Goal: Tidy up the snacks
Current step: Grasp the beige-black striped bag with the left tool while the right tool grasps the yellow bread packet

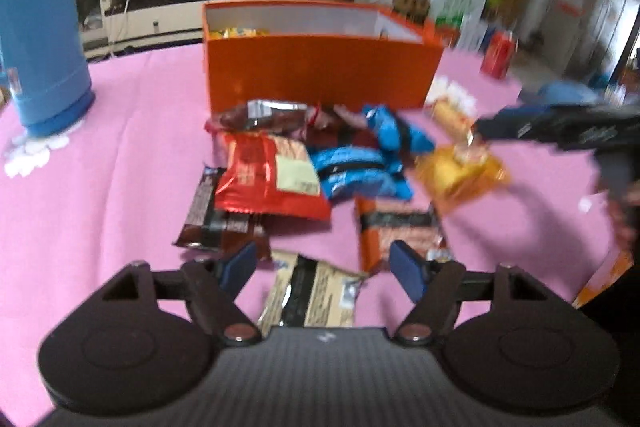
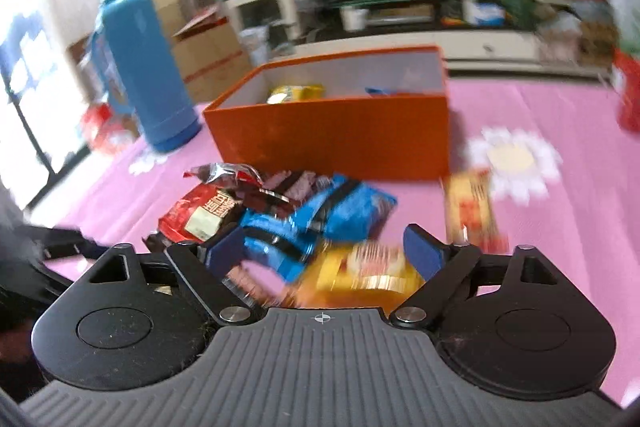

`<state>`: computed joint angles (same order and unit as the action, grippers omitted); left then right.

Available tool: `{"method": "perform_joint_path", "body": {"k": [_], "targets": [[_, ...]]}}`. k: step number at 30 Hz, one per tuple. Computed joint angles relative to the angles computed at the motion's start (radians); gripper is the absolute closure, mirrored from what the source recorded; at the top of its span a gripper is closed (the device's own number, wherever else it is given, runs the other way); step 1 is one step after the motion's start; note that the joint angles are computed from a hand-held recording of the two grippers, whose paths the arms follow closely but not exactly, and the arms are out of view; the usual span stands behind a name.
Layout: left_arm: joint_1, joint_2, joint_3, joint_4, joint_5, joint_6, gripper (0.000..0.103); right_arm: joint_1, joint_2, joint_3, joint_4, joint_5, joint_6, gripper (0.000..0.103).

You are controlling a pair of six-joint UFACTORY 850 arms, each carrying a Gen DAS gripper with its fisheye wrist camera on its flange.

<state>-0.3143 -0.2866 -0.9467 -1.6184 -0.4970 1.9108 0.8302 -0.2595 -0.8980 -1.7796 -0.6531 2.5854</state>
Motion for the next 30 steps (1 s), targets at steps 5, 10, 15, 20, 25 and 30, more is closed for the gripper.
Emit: {"method": "perform_joint_path", "body": {"k": [5, 10, 15, 20, 25, 30], "targets": [[0.029, -0.043, -0.043, 0.035, -0.058, -0.117, 0.031, -0.142, -0.04, -0.038, -0.036, 0.235, -0.087, 0.024], [0.05, -0.05, -0.049, -0.003, -0.069, -0.121, 0.031, -0.131, -0.038, -0.016, -0.014, 0.288, -0.009, 0.024], [0.051, -0.038, -0.04, 0.005, -0.043, -0.089, 0.03, -0.006, -0.035, -0.01, 0.191, 0.167, -0.149, 0.024], [0.029, -0.024, -0.033, 0.113, 0.033, -0.029, 0.029, 0.024, -0.052, -0.037, 0.265, 0.07, -0.264, 0.025], [0.016, -0.013, -0.037, 0.266, 0.06, 0.195, 0.027, -0.01, -0.058, -0.025, 0.281, 0.111, -0.286, 0.032], [0.01, -0.066, -0.119, 0.516, -0.029, 0.255, 0.027, -0.018, -0.06, -0.01, 0.279, 0.129, -0.237, 0.032]]}}
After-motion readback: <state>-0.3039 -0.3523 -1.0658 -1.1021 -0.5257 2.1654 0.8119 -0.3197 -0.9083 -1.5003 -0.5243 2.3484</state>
